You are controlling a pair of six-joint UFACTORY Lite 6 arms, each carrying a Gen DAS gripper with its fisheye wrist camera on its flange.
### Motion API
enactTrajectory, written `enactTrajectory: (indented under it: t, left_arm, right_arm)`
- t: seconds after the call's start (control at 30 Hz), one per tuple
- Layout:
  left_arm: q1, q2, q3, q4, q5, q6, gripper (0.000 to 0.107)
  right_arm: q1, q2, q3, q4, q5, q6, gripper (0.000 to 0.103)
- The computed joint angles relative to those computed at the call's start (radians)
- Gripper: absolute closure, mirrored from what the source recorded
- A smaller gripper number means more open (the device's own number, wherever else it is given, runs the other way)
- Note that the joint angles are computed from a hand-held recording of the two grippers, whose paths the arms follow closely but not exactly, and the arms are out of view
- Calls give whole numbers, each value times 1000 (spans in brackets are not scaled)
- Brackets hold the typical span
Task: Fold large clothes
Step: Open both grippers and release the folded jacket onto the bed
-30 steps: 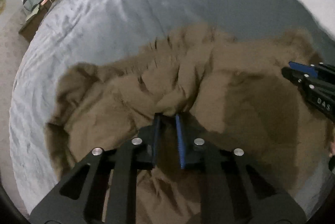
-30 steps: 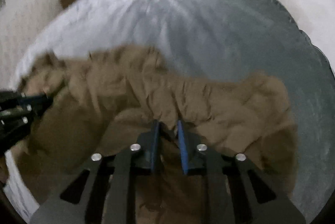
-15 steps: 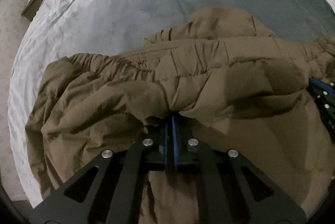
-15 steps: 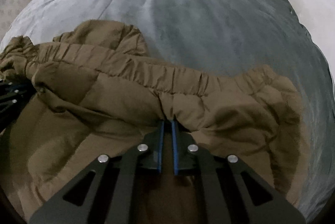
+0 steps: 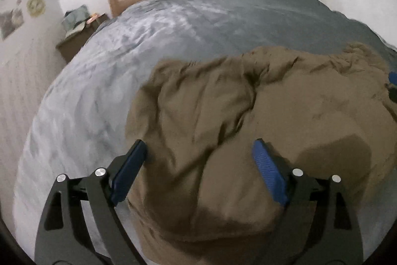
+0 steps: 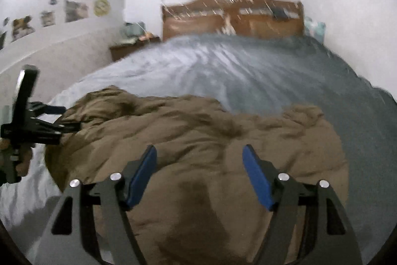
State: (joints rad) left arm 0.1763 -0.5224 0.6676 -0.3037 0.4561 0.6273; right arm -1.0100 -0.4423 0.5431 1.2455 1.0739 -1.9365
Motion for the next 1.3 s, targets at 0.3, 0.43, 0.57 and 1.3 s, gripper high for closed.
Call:
enactTrajectory:
  t: [0.3, 0.43, 0.57, 1.3]
  left_arm:
    - [228, 120, -64, -340, -23, 403, 7]
    - [306, 155, -63, -444, 11, 545, 7]
    - [328, 61, -91, -342, 55, 408, 8]
    - [461, 16, -259, -512, 145, 705, 7]
  right_arm:
    - [-57, 183, 22, 125, -225, -276, 30]
    - [-149, 433, 250, 35, -202, -182, 30]
    - [-207, 424, 304, -13, -153, -88, 29]
    - [-291, 481, 170, -134, -186, -130, 30]
